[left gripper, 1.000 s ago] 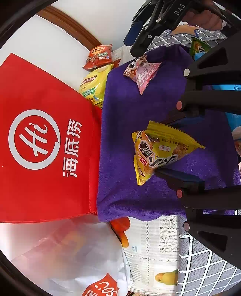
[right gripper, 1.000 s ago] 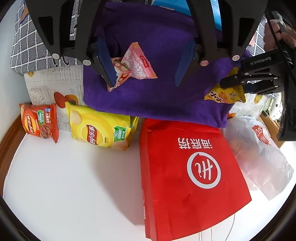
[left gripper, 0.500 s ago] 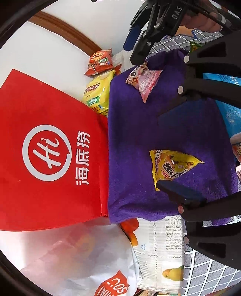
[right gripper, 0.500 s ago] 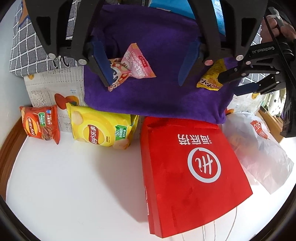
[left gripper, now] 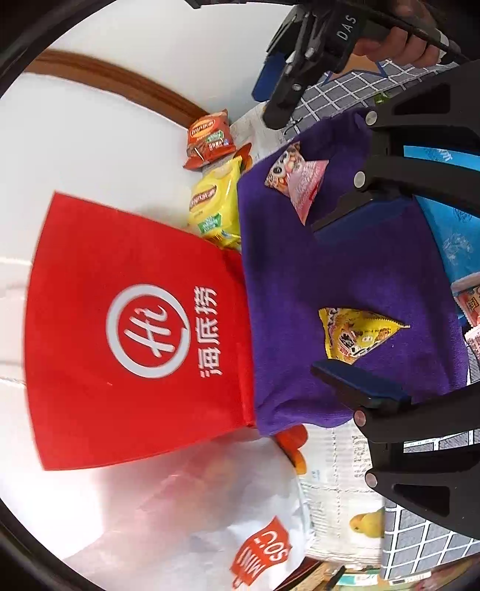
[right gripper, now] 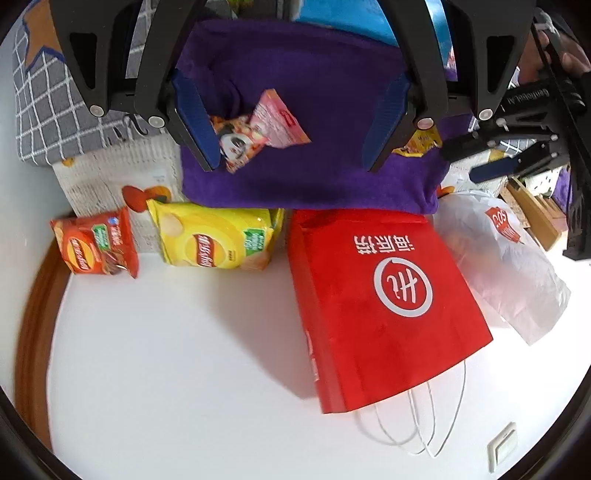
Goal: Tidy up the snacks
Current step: 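Grasp the green triangular pack with the right tool while the left tool grasps the pink-white bag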
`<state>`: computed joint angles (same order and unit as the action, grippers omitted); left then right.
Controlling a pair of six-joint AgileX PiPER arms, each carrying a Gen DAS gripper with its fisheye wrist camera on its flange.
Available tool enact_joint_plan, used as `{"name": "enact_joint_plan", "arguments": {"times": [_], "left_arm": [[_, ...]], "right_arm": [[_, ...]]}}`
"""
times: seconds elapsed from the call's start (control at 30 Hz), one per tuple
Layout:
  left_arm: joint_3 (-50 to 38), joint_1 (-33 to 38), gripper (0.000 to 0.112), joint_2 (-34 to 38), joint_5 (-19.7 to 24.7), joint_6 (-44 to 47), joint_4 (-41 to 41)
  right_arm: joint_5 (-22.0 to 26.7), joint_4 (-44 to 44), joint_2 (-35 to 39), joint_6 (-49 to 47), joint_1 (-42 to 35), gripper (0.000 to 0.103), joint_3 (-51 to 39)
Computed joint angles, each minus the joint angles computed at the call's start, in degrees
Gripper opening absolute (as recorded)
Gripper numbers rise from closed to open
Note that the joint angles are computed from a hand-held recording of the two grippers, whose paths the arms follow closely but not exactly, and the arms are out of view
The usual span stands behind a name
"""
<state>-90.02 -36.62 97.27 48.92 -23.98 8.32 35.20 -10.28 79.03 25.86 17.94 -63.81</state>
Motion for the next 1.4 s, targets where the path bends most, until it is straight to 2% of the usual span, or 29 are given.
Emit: {"name": "enact_joint_plan", "arguments": {"times": [0.13,0.23,0.37,0.6,0.73,0.9,1.1,1.23,1.4], "left_arm": [[-0.65,-1.74,0.065,-1.45,1.93,-1.23,3.42],[-0.86,-2.48,0.065,-3.13,2.67,-2.27,5.34],[-2.79,-6.21,0.065,-4.31,5.87,-7.7,13.95],[-4.39,-7.82,0.065,-6.92,6.93,-5.66,7.74],[-0.85,-9.44,0.065,-10.59,7.74,-6.4,7.45],[6.89,-11.31,0.065,-15.98,8.04,-11.03,10.17],[16.33,-10.94,0.065,-22.01,7.86,-14.31,8.73],[21.3,-12.25,0.065,-25.58,8.6,-17.25,10.48],[26.19,-10.55,0.065,-28.14,7.08,-17.59,9.09]], "right_arm": [[2.44,-0.94,-4.69,2.36,-0.98,0.079,3.09],[6.5,-7.12,-8.54,7.87,0.51,0.079,5.2],[11.22,-7.05,-13.62,7.68,1.32,0.079,7.61],[19.45,-11.77,-22.22,11.63,8.12,0.079,11.12],[21.25,-10.92,-25.76,12.54,9.62,0.079,13.93],[19.78,-9.31,-30.01,13.64,10.39,0.075,19.93],[14.24,-7.66,-31.88,14.04,10.38,0.07,26.39],[7.26,-2.96,-30.41,8.05,5.13,0.068,29.19],[0.58,4.31,-26.24,0.09,-0.83,0.064,31.02]]}}
